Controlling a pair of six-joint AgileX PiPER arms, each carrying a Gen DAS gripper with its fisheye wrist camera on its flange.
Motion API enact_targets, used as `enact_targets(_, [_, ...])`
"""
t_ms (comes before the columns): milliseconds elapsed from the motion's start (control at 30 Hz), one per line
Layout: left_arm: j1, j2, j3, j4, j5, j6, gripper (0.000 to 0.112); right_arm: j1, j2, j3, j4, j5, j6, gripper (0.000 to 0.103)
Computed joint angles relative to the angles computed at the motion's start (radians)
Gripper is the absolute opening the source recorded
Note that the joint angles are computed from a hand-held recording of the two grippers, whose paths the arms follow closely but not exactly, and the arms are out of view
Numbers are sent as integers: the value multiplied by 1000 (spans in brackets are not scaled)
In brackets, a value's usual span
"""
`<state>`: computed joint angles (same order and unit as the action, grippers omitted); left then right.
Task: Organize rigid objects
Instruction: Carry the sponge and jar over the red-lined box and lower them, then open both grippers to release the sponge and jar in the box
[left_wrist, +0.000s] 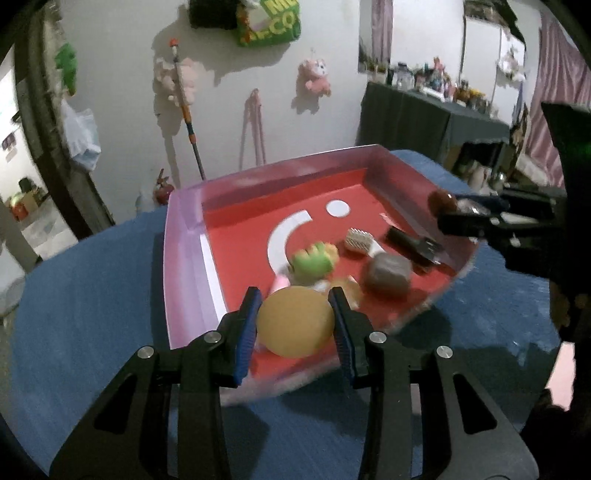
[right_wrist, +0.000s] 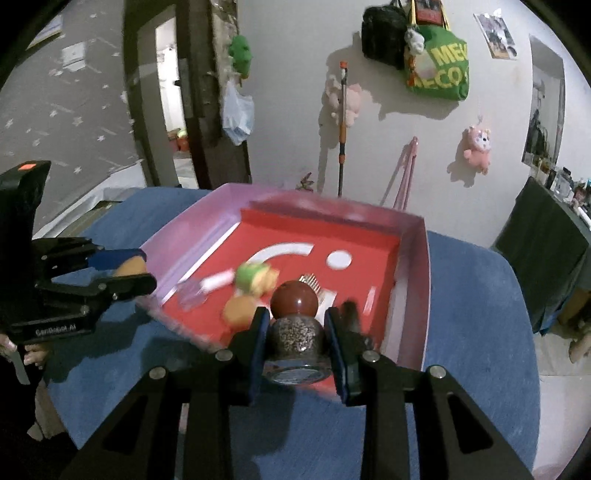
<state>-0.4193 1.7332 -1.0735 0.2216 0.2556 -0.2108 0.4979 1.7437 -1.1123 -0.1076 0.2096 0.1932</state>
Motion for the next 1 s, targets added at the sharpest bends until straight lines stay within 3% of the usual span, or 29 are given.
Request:
enact_targets(133, [25, 156, -225, -44, 155, 87, 35, -80, 157, -253, 230, 178, -248, 33])
enact_targets(267, [39, 307, -436, -69, 308, 150, 35, -106, 337, -533, 183, 372, -223, 33])
enact_targets(533, [27, 493, -689, 1, 490, 146, 35, -124, 603, -942, 132, 653, -161, 33])
enact_targets(667, [33, 540, -750, 9, 538, 146, 35, -125, 691, -1086, 116, 751, -142, 33])
enact_targets(1000, [50, 608, -851, -18, 624, 166, 36, -107, 787, -1228, 73, 847, -127, 33])
